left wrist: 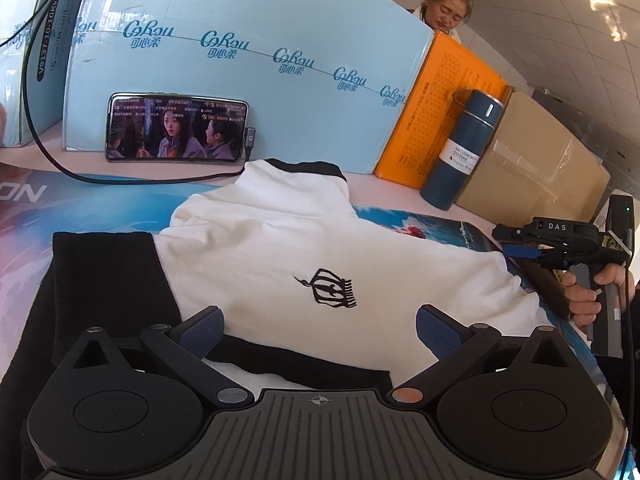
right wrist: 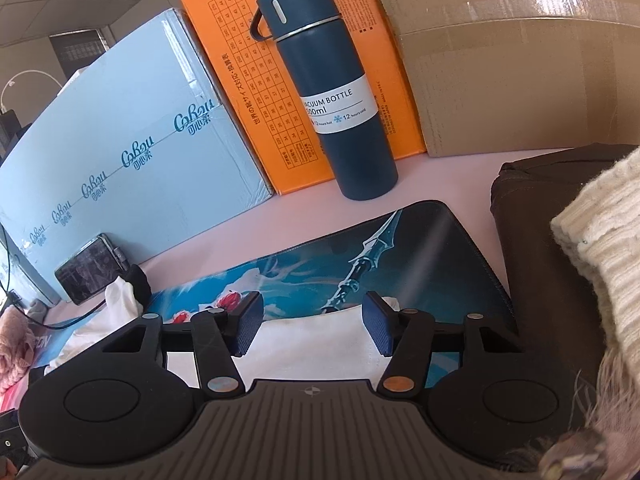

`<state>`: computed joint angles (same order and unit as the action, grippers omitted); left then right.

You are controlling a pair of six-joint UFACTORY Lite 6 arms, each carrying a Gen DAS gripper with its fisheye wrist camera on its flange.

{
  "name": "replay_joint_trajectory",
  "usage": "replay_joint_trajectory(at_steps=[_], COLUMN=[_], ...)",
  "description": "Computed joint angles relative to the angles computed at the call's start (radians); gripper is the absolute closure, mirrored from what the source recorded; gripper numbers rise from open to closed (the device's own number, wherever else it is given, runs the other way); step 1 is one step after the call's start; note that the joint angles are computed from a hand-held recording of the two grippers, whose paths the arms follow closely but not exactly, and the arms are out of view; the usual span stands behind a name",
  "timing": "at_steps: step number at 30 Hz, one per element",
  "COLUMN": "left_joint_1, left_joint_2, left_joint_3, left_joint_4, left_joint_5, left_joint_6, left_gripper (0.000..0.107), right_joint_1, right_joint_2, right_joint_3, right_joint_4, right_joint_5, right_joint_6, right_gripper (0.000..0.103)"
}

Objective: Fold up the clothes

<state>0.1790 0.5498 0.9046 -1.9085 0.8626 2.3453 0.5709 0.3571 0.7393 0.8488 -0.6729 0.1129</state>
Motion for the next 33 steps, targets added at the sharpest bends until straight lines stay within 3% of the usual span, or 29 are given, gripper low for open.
replay_joint_trajectory(at_steps=[2,4,7,11,13,16,22,24,28,33], left_joint_1=[-0.001,-0.002,-0.004,0.0,0.008,0.044,0.195,0.267,0.436,0.718], left_joint_2=[0.002,0.003,0.003,0.005,0.001,-0.008,-0.035,-0.069,-0.157,-0.248], left_joint_3=[0.002,0.003,0.005,0.003,-0.003,-0.023,-0.102,-0.154,-0.257,-0.405], left_joint_4=[0.001,0.002,0.005,0.001,-0.003,-0.004,0.002,0.002,0.086,0.342], left_joint_5=[-0.002,-0.003,-0.007,0.001,0.018,0.093,0.375,0.434,0.461,0.484], left_joint_6=[0.0,-0.001,-0.002,0.001,0.007,0.022,0.11,0.139,0.279,0.717], left_gripper=[0.004,0.004,0.004,0.004,0.004,0.004,0.004,0.004,0.004,0.004], right_joint_1=[-0.002,-0.01,-0.003,0.024,0.097,0.246,0.724,0.879,1.086,1.178], right_joint_2=[0.039,0.066,0.096,0.091,0.049,-0.066,-0.155,-0.122,-0.08,0.029], right_joint_3=[0.055,0.067,0.087,0.123,0.105,0.004,-0.093,-0.083,-0.066,-0.01], right_joint_4=[0.089,0.079,0.121,0.301,0.446,0.544,0.821,0.886,0.967,0.953], right_joint_5=[0.045,0.049,0.026,0.024,-0.047,-0.184,-0.536,-0.613,-0.628,-0.532], right_joint_6=[-0.099,-0.097,-0.145,-0.314,-0.442,-0.495,-0.56,-0.57,-0.569,-0.514], right_gripper=[0.053,0.07,0.083,0.084,0.066,0.048,0.019,0.015,0.008,0.008])
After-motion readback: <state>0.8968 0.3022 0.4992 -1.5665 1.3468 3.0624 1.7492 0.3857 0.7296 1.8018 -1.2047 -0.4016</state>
